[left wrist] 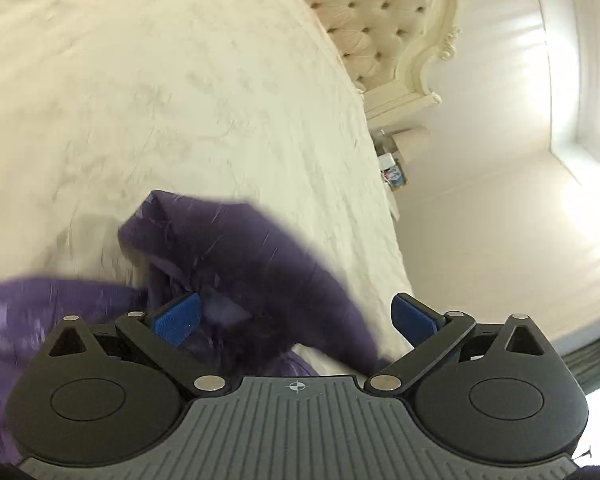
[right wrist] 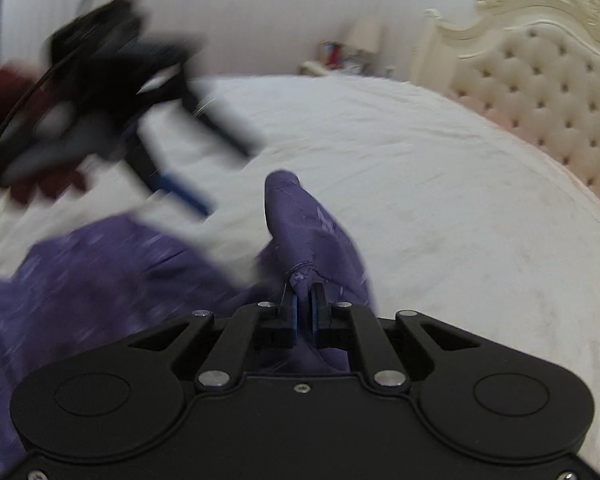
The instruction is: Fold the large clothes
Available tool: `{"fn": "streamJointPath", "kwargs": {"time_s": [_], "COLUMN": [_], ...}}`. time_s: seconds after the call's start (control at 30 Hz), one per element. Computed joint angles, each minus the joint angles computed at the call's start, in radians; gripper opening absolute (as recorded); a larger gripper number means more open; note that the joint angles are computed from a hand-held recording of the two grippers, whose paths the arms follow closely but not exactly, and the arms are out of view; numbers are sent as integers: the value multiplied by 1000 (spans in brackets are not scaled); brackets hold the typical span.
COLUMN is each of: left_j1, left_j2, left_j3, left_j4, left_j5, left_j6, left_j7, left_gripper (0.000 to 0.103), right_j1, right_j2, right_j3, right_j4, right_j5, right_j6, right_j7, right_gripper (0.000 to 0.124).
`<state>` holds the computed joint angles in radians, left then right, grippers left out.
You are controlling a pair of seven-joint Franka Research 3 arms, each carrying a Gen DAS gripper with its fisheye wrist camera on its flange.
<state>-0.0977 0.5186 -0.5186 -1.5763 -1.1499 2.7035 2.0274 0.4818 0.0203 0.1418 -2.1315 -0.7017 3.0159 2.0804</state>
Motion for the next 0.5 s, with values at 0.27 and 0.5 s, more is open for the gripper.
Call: {"fn": "streamJointPath", "kwargs": {"time_s": [0.27,0.5], "left_j1": [-34,-16], "left_j2": [19,-57], "left_j3": [33,-11], "left_j4": [-32,-155], "left_j5": [163,101], "left_j6": [-78,1], "left_j7": [-221,-220], "left_gripper": [94,24], "right_j1": [27,-8], "right_j2": [-66,-194], "right_j3": [81,130], "right_j4": [-100,-228], "right_j5": [64,214], "right_j6": [-101,-133], "right_j7": [-10,286], "right_gripper": [13,68]}}
